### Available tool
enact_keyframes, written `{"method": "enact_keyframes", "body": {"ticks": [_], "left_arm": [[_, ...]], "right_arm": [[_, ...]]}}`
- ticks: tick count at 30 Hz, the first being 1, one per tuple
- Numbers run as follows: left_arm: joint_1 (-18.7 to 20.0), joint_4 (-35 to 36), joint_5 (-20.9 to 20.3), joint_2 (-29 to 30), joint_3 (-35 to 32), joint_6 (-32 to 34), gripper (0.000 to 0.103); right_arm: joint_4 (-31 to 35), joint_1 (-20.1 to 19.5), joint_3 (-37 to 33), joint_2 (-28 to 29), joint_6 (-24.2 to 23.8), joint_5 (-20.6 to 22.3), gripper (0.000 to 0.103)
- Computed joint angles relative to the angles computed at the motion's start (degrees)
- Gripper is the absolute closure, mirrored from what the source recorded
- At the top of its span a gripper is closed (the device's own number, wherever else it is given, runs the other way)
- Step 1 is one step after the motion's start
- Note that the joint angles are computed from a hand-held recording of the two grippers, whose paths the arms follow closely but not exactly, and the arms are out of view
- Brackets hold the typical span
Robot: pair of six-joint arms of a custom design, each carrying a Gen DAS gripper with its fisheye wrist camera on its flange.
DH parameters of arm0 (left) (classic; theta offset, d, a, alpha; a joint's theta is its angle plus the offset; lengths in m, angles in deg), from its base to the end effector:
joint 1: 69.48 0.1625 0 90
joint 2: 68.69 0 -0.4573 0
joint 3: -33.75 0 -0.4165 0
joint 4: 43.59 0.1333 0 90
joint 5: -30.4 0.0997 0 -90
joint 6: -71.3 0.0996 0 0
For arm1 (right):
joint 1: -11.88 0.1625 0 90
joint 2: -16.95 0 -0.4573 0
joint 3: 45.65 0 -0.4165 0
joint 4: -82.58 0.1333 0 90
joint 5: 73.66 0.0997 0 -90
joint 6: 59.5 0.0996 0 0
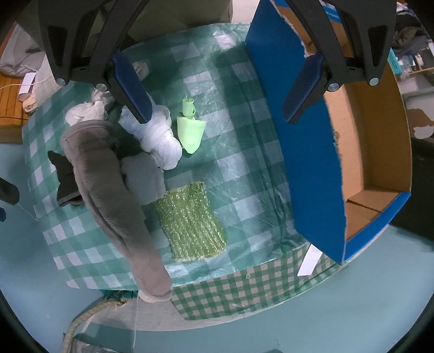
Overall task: Organize soft objects
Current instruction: 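Lower the right tool toward the black sock while the left tool approaches the lime-green cloth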
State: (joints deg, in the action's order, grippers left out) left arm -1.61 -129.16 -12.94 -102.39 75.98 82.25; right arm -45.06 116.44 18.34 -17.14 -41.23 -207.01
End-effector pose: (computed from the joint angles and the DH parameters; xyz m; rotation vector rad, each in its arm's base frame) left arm -0.1387 -0.8873 0.2655 0.7649 2.1786 0.1638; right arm 0.2761 -0.8048 0.1529 -0.1433 -2.4149 0.4285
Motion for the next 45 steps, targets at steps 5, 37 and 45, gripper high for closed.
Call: {"method": "enact_keyframes", "body": {"ticks": [5,37,45], "left_arm": [[0.44,1.29,0.20,0.70,-0.62,-1.35,0.006],[1.91,0.10,4.80,1.61,0.19,-0.91,0.006],[2.35,-1.73,6.98,1.68,0.40,1.29,0.005]], "right_arm": [[-0.41,-0.55,0.82,0.12,0.09,0.13,0.002],[3.38,-2.70,-1.13,3.48,-1.01,3.19,0.002],[4.08,-3.14,-1.35,4.15,-1.43,3.55,0.002]]}}
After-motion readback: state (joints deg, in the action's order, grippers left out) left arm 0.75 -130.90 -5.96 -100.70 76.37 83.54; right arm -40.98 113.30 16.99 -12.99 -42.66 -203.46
